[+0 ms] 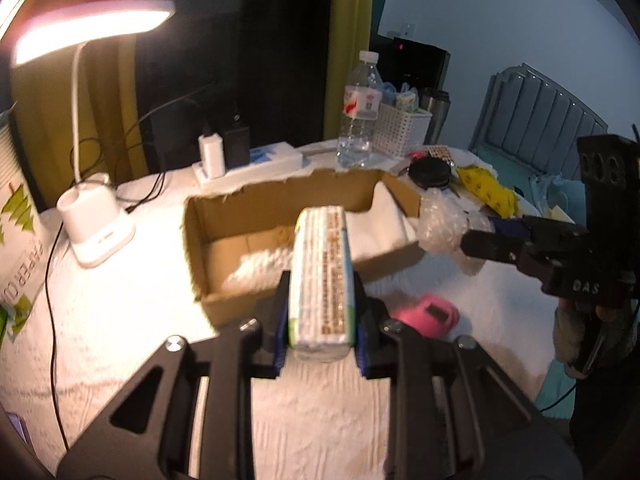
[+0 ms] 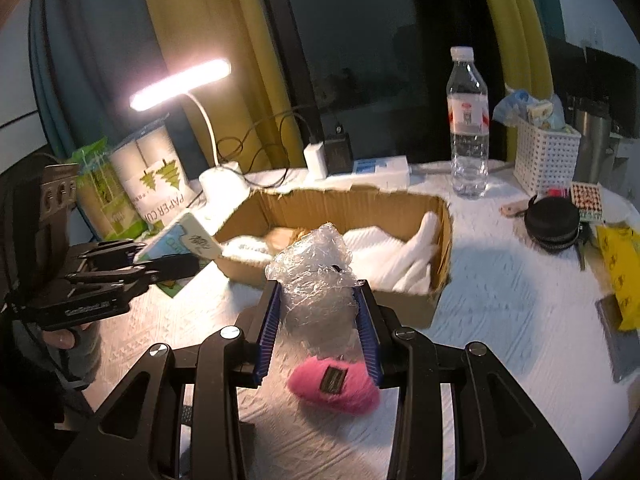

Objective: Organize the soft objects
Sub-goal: 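Lift and carry the tissue pack and bubble-wrap bag over the cardboard box with both tools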

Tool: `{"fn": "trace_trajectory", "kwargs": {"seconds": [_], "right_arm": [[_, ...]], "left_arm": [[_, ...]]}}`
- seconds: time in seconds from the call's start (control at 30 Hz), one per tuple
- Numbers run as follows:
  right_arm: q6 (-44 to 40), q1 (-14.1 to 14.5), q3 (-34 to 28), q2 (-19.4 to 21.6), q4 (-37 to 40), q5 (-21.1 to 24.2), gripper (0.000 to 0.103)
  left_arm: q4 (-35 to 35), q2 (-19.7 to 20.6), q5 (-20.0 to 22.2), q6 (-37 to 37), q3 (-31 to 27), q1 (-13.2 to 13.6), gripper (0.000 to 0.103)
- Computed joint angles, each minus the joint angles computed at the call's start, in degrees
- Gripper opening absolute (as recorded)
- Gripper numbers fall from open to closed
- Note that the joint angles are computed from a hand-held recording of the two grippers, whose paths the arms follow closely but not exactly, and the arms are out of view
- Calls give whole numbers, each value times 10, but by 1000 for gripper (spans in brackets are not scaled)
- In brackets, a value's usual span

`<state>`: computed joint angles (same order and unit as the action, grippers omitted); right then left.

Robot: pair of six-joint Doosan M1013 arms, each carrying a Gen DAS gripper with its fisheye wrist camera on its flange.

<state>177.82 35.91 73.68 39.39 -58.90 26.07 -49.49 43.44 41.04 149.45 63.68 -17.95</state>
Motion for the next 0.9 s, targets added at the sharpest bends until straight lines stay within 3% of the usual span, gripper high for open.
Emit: {"fn": "trace_trajectory", "kwargs": {"seconds": [0.13, 0.3, 0.63, 0.7, 0.77, 0.8, 0.9], "right_arm": [[30, -9, 18, -11, -38, -17, 39], [19, -22, 30, -18, -33, -23, 39], [72, -37, 50, -29, -74, -13, 39], [70, -39, 49, -29, -69, -7, 39], [63, -39, 47, -28, -63, -1, 39], [59, -39, 45, -27, -59, 2, 39], [47, -37, 36, -24, -48, 13, 39]], "left_arm": [[-6, 7, -9, 5, -18, -14, 26], [-10, 28, -2, -7, -54, -31, 26], [64, 86, 45, -84, -145, -56, 28], [88, 94, 55, -106, -159, -59, 37], [92, 95, 52, -109, -159, -61, 58], [83, 93, 48, -103, -155, -60, 75], [53, 82, 36, -81, -138, -54, 79]]}}
